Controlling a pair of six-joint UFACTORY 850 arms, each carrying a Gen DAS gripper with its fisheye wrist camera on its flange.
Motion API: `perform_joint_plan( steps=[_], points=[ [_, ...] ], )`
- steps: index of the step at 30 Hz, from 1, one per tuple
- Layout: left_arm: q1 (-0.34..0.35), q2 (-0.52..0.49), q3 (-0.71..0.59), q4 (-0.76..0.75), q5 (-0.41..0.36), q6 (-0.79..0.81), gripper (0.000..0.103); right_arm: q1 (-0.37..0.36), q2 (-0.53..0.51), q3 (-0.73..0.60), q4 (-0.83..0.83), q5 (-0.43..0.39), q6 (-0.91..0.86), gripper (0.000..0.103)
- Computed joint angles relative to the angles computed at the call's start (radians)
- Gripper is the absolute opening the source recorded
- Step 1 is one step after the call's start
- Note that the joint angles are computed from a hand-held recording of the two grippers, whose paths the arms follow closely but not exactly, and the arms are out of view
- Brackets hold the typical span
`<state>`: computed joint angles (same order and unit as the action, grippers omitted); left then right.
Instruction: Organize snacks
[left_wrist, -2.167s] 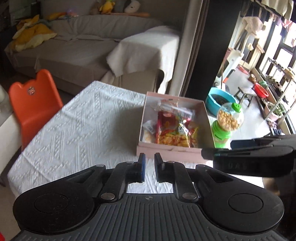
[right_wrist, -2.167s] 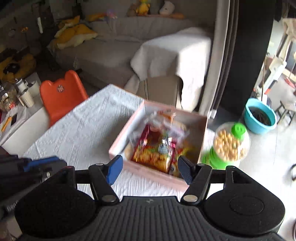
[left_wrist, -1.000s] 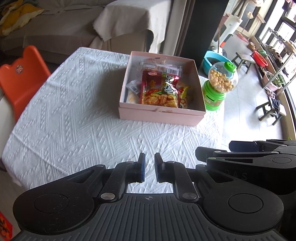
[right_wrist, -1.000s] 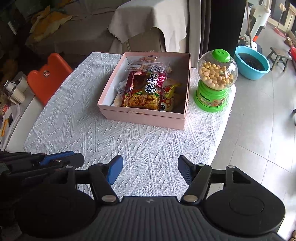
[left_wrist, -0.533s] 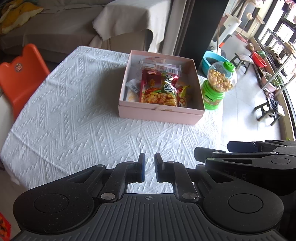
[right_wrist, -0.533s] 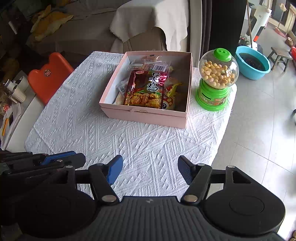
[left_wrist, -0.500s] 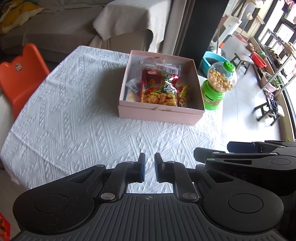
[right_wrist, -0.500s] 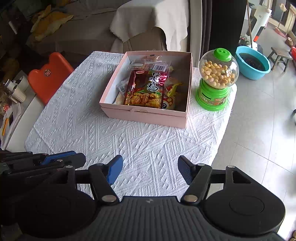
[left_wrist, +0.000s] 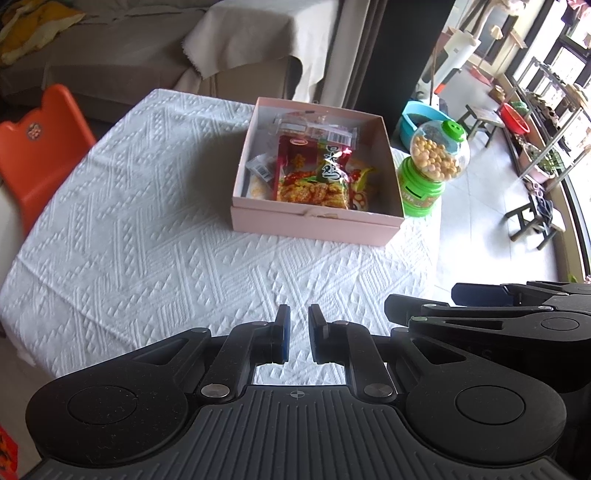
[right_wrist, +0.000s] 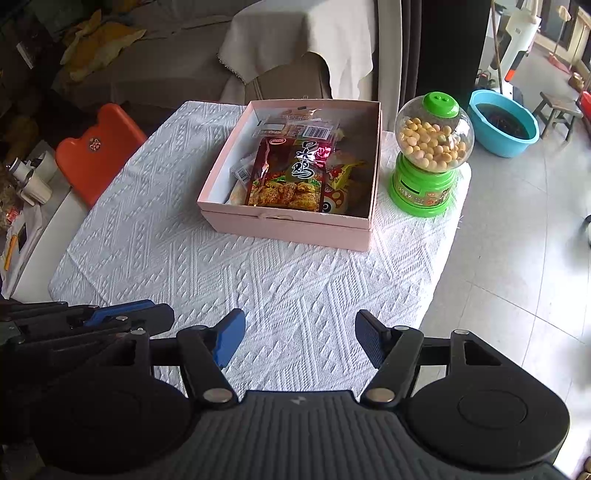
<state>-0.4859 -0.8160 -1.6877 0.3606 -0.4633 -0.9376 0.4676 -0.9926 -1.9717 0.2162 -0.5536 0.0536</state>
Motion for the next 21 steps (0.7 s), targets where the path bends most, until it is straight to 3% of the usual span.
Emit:
perform_joint_plan(
  steps=[13,21],
  points=[
    [0.004,-0.013,-0.019,-0.004,-0.007,-0.003,0.015,-0.004,0.000,0.005,0.006,0.002,0.000,0.067],
    [0.002,-0.027,-0.020,0.082,-0.005,-0.074,0.014,-0.002,-0.012,-0.003,-0.028,-0.005,0.041,0.067]
  ],
)
